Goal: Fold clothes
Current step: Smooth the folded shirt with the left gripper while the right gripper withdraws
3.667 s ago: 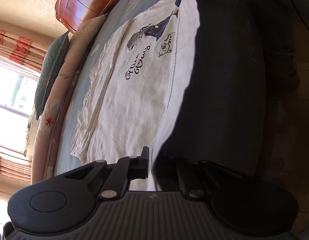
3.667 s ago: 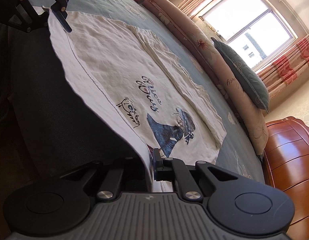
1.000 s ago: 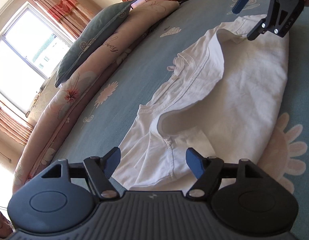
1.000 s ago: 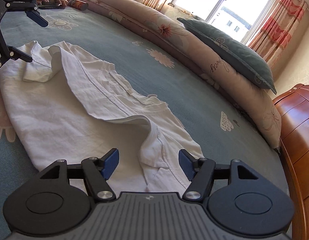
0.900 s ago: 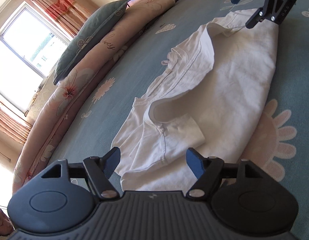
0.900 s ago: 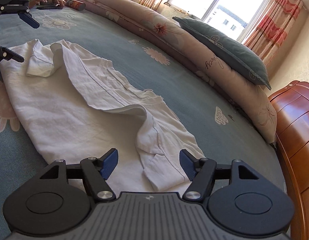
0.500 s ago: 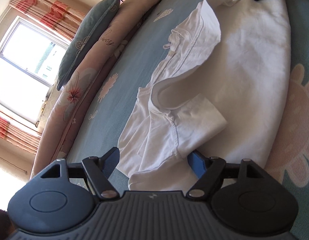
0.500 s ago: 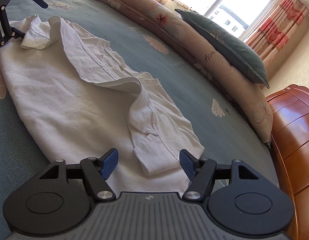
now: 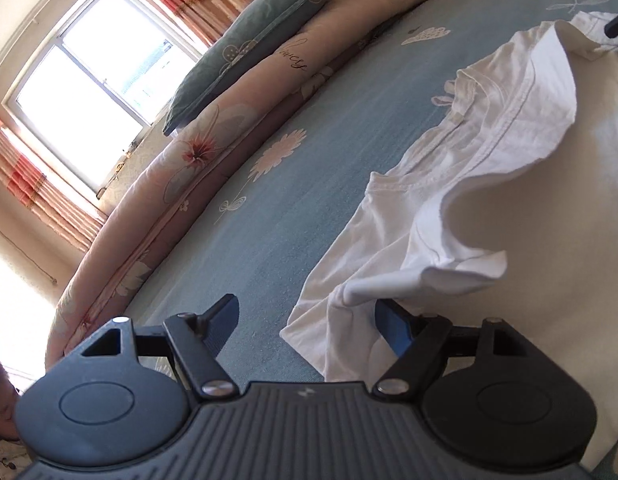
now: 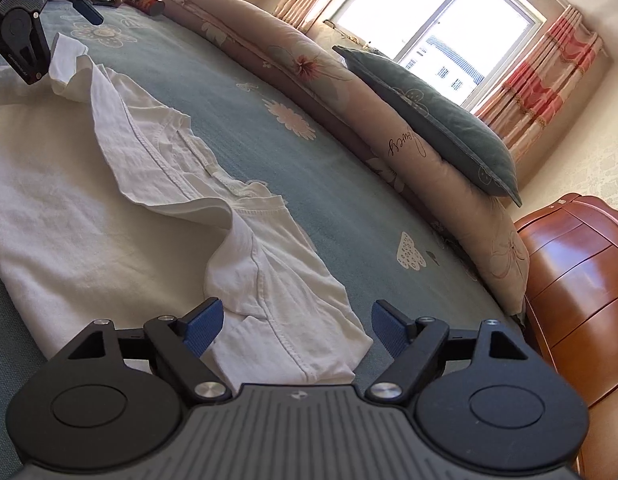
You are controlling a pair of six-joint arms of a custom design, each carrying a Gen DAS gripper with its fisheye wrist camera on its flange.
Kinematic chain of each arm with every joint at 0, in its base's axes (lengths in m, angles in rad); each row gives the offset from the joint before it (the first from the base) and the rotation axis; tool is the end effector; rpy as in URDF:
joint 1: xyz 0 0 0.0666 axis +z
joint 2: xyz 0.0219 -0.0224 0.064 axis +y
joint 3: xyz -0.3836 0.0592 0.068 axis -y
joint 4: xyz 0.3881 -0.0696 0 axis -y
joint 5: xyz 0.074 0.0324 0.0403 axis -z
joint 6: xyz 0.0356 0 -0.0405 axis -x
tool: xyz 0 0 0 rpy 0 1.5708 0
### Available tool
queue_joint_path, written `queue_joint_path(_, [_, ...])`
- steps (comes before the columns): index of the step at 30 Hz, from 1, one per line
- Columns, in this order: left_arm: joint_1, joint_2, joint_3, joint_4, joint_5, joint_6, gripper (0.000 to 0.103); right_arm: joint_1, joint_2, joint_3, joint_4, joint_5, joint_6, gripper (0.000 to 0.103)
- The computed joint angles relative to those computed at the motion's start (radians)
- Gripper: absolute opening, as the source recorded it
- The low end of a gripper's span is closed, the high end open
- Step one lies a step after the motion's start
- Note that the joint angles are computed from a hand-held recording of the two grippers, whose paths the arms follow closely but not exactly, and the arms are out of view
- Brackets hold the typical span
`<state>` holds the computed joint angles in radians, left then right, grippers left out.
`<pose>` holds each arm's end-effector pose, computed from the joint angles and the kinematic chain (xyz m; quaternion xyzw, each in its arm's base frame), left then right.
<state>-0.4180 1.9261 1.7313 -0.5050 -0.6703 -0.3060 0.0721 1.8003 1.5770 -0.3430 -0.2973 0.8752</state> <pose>0.6281 -0.2552 0.3257 0.1735 0.8499 0.2754 0.4145 0.6425 0.0565 0.3446 -0.4588 0.7389 -0.0666 0.4890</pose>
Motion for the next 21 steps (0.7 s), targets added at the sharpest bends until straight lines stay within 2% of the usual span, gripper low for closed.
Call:
queue_joint_path(4, [0.051, 0.038, 0.079, -0.123, 0.022, 0.214, 0.077, -0.005, 0.004, 0.002, 0.003, 0.015, -0.014, 0.084])
queue_joint_path(8, [0.089, 0.051, 0.122, -0.202, 0.068, 0.409, 0.077, -0.021, 0.001, 0.007, -0.020, 0.001, -0.047, 0.084])
queue_joint_path(10, [0.104, 0.044, 0.120, -0.216, 0.091, 0.503, 0.076, -0.034, -0.001, 0.010, -0.030, -0.015, -0.064, 0.084])
queue_joint_path(12, [0.108, 0.022, 0.094, -0.202, 0.101, 0.557, 0.075, -0.048, -0.002, 0.014, -0.041, -0.032, -0.081, 0.084])
queue_joint_path(16, [0.075, -0.027, 0.025, -0.132, 0.130, 0.537, 0.075, -0.080, 0.002, 0.028, -0.090, -0.101, -0.050, 0.084])
queue_joint_path(19, [0.027, -0.051, 0.000, -0.111, 0.181, 0.471, 0.076, -0.090, 0.003, 0.028, -0.112, -0.127, -0.004, 0.084])
queue_joint_path(21, [-0.004, -0.054, 0.000, -0.104, 0.243, 0.425, 0.076, -0.084, 0.006, 0.029, -0.119, -0.126, 0.026, 0.084])
